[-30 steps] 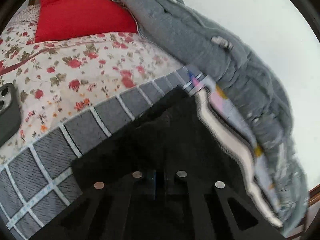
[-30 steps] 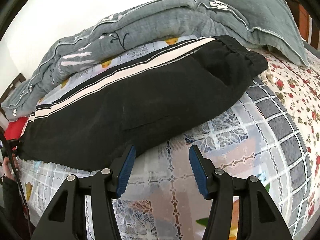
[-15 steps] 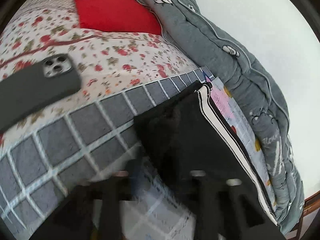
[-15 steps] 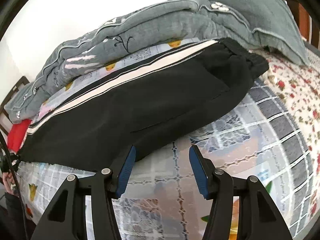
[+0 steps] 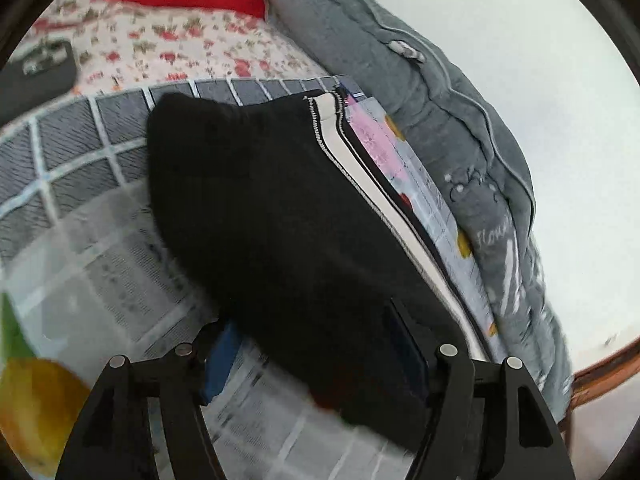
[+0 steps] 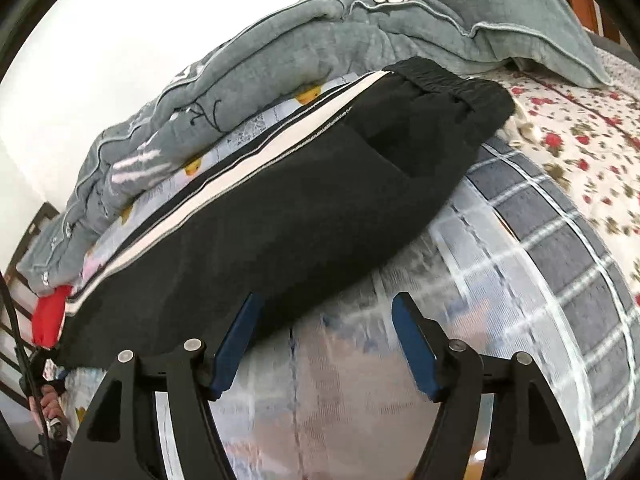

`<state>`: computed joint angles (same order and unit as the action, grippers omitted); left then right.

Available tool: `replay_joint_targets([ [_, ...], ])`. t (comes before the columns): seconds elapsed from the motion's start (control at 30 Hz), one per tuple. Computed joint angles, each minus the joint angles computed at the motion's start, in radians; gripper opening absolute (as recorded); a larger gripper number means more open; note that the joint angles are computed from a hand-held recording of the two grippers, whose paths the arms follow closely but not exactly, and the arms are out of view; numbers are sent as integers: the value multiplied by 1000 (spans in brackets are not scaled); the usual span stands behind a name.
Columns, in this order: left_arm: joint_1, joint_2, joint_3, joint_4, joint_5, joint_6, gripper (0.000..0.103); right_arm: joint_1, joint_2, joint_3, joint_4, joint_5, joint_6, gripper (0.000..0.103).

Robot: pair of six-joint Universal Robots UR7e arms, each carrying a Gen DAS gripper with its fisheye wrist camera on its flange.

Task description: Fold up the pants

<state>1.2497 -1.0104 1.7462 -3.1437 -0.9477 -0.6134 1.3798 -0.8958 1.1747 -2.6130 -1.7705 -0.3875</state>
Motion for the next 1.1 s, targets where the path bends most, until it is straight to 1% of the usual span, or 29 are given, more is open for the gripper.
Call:
replay_joint_targets([
  [0.07, 18, 8, -23, 6, -35, -25, 65, 0, 36, -63, 32, 10, 30, 69],
  [0.1, 23, 16, -38, 10, -42, -29, 65, -2, 51, -88, 44, 17, 44, 67],
  [0.13, 28, 28, -59, 16, -45, -28, 62, -3, 73, -128, 65, 21, 71, 65],
  [0.17, 30, 40, -78, 24, -40, -26, 59, -7, 94, -163, 78, 30, 97, 60],
  [0.2, 32, 50, -94, 33, -35, -26, 54, -12, 109, -193, 97, 43, 114, 55],
  [0.23, 35, 59, -109, 37, -31, -28, 49, -17, 128, -231, 124, 64, 134, 53],
  [0.27, 35, 63, -116, 43, -22, -36, 46, -25, 156, -289, 175, 97, 162, 49],
  [0.3, 35, 67, -126, 60, -9, -52, 35, -29, 175, -329, 212, 115, 185, 46],
  [0.33, 36, 67, -133, 86, 2, -74, 28, -33, 192, -367, 247, 134, 205, 45],
  [0.37, 38, 65, -142, 119, -5, -75, 24, -36, 208, -403, 283, 148, 218, 42],
  [0.4, 38, 60, -152, 171, -9, -73, 15, -33, 224, -440, 320, 138, 221, 25],
  [0.43, 34, 52, -156, 215, -4, -78, 14, -28, 233, -461, 342, 113, 216, 16],
  [0.47, 26, 44, -145, 217, 4, -77, 13, -26, 234, -470, 359, 104, 184, 13],
  [0.5, 17, 36, -131, 211, 13, -73, 13, -25, 220, -444, 335, 106, 157, 9],
  [0.53, 4, 26, -117, 220, 33, -71, 13, -23, 189, -385, 275, 103, 128, 8],
  [0.6, -28, 6, -84, 240, 90, -77, 13, -16, 136, -290, 193, 95, 82, 7],
  [0.67, -68, -18, -36, 254, 151, -85, 13, -14, 79, -197, 130, 95, 59, 7],
  [0.73, -100, -51, 18, 268, 182, -110, 13, -17, 34, -136, 109, 97, 43, 7],
  [0.8, -129, -89, 83, 266, 196, -143, 13, -27, -24, -68, 104, 107, 31, 7],
  [0.87, -163, -133, 163, 253, 210, -172, 13, -42, -85, 2, 98, 121, 13, 7],
  [1.0, -242, -206, 321, 242, 260, -220, 13, -73, -208, 162, 67, 117, -44, 7],
  [1.1, -269, -231, 387, 230, 267, -254, 14, -104, -277, 256, 46, 111, -79, 8],
])
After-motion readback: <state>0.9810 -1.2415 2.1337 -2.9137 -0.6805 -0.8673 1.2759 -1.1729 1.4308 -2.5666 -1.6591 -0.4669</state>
